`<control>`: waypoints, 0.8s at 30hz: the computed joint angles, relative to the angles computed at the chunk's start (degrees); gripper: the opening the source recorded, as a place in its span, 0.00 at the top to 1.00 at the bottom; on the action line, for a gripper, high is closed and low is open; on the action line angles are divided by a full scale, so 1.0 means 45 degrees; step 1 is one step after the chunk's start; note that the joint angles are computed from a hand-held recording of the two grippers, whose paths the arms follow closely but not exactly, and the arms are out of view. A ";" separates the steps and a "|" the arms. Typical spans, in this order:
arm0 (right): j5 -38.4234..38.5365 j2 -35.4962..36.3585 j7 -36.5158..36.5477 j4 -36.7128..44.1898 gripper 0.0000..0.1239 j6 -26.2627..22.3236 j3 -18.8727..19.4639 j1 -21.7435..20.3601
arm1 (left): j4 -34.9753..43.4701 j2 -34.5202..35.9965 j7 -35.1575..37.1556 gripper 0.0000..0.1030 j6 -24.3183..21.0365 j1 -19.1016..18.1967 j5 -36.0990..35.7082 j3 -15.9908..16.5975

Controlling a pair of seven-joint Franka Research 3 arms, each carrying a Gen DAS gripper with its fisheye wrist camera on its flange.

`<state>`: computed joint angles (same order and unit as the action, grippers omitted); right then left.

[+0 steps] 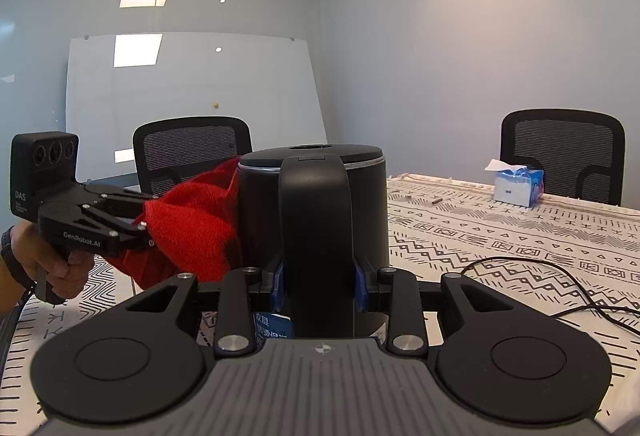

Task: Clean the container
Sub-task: 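Wipe the kettle side with the towel in the left tool while the right tool holds it, then turn the kettle with the right tool while the left tool wipes it with the towel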

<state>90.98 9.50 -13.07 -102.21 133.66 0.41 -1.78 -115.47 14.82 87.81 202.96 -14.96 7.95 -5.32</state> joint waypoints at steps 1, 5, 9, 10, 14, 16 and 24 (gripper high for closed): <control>-0.0010 0.0008 0.0008 0.0009 0.75 -0.0016 -0.0001 -0.0005 | 0.0059 0.0029 0.0069 0.60 0.0091 0.0047 0.0147 -0.0004; -0.0003 0.0008 -0.0053 -0.0006 0.75 -0.0036 0.0004 -0.0016 | 0.0309 0.0287 -0.0199 0.60 -0.0280 0.0325 0.0584 -0.0199; -0.0020 0.0013 -0.0112 -0.0014 0.75 -0.0122 -0.0006 -0.0037 | 0.0346 0.0381 -0.0582 0.60 -0.0888 0.0546 0.1040 -0.0328; -0.0035 0.0021 -0.0115 -0.0005 0.75 -0.0137 -0.0008 -0.0041 | 0.0343 0.0381 -0.0810 0.60 -0.0936 0.0790 0.1335 -0.0512; -0.0333 0.0080 0.0229 0.0132 0.75 -0.0227 -0.0023 -0.0062 | 0.0378 0.0332 -0.1804 0.60 -0.0177 0.1586 0.2349 -0.1009; -0.0442 0.0145 0.0360 0.0228 0.75 -0.0353 -0.0028 -0.0117 | 0.0408 0.0374 -0.2178 0.60 0.0253 0.1744 0.2718 -0.1039; -0.0154 0.0600 0.0576 0.0772 0.75 0.0066 0.0020 -0.0329 | 0.0536 0.0807 -0.3633 0.60 -0.0529 0.2441 0.4658 -0.1641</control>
<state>90.29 12.20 -10.48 -98.74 133.96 0.50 -3.26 -113.06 18.45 71.47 200.58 -3.98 28.91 -12.71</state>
